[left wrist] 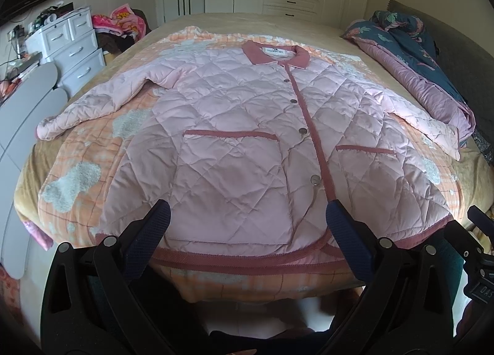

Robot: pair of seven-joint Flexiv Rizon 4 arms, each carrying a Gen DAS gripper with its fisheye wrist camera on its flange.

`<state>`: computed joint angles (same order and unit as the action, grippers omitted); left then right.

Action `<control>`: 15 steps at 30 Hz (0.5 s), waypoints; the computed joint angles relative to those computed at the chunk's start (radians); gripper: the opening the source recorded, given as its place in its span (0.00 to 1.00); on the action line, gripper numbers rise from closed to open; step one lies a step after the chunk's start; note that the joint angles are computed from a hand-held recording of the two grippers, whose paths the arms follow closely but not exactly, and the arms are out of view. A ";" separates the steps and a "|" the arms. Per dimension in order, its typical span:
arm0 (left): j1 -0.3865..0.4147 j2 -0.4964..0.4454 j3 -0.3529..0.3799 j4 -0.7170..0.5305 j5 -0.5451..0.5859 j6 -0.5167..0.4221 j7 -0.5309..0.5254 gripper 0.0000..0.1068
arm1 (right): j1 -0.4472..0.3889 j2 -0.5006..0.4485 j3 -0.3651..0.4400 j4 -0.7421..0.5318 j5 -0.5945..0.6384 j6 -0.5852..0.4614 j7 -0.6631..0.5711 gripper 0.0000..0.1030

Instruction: Fold large clothes

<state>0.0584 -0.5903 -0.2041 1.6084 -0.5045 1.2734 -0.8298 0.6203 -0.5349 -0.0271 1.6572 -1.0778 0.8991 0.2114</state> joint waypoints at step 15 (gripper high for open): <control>0.007 -0.004 0.000 -0.012 -0.001 -0.012 0.006 0.89 | 0.000 -0.001 0.000 0.000 0.000 0.002 0.002 0.96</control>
